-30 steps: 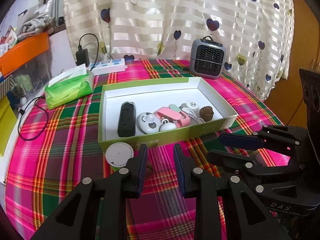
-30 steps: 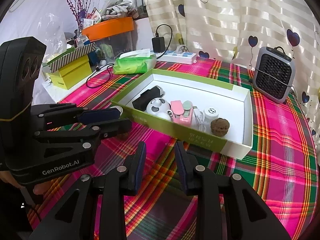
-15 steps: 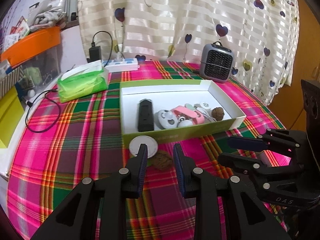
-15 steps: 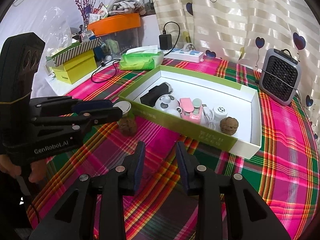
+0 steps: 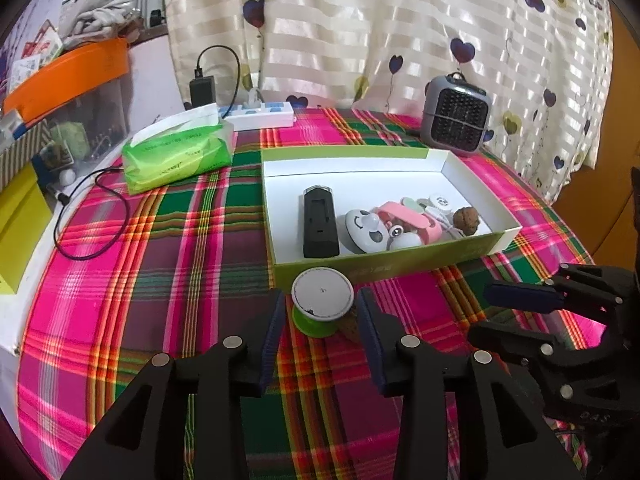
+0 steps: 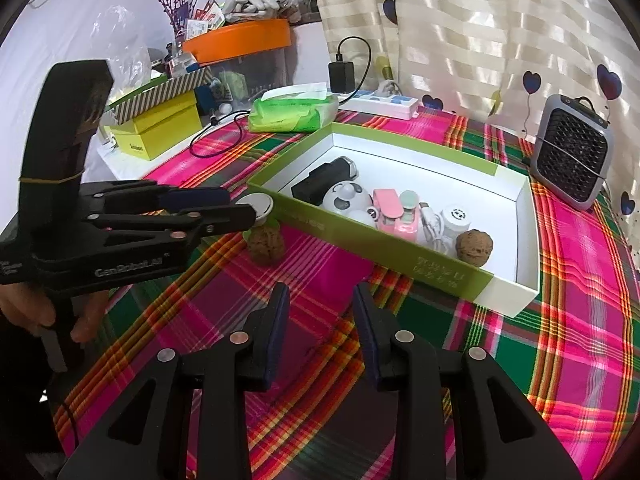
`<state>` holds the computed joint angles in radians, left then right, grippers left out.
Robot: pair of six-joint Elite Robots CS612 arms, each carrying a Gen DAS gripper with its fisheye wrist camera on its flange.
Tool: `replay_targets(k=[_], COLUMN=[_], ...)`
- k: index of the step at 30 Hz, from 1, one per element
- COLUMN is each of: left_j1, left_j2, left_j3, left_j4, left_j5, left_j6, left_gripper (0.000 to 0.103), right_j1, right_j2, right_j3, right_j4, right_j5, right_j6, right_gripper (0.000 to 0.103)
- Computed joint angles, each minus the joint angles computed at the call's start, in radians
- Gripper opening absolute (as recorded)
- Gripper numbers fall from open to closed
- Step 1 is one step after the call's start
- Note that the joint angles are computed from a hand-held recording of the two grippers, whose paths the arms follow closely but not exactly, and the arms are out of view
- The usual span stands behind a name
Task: Organize objects
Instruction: 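Grasp the white-lidded green round container with the left tool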
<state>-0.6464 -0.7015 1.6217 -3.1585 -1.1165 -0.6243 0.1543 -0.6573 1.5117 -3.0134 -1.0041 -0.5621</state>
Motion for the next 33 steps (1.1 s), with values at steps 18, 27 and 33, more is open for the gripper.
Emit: replay_targets(k=[18, 27, 33], left_j1=[0.021, 0.020, 0.022], left_j2=[0.006, -0.016, -0.028], left_j3=[-0.002, 0.035, 0.059], left_j4=[-0.016, -0.023, -0.021], left_j5=[-0.032, -0.009, -0.012], left_j6=[-0.059, -0.082, -0.097], left_gripper=[0.032, 0.032, 0.032], right_j1=[0.015, 0.049, 0.068], right_j2=[0.006, 0.022, 0.037], right_j3=[-0.014, -0.058, -0.094], right_j4=[0.026, 0.091, 0.126], right_j5=[-0.002, -0.029, -0.049], right_j6=[-0.024, -0.098, -0.124], right_gripper=[0.034, 0.034, 0.034])
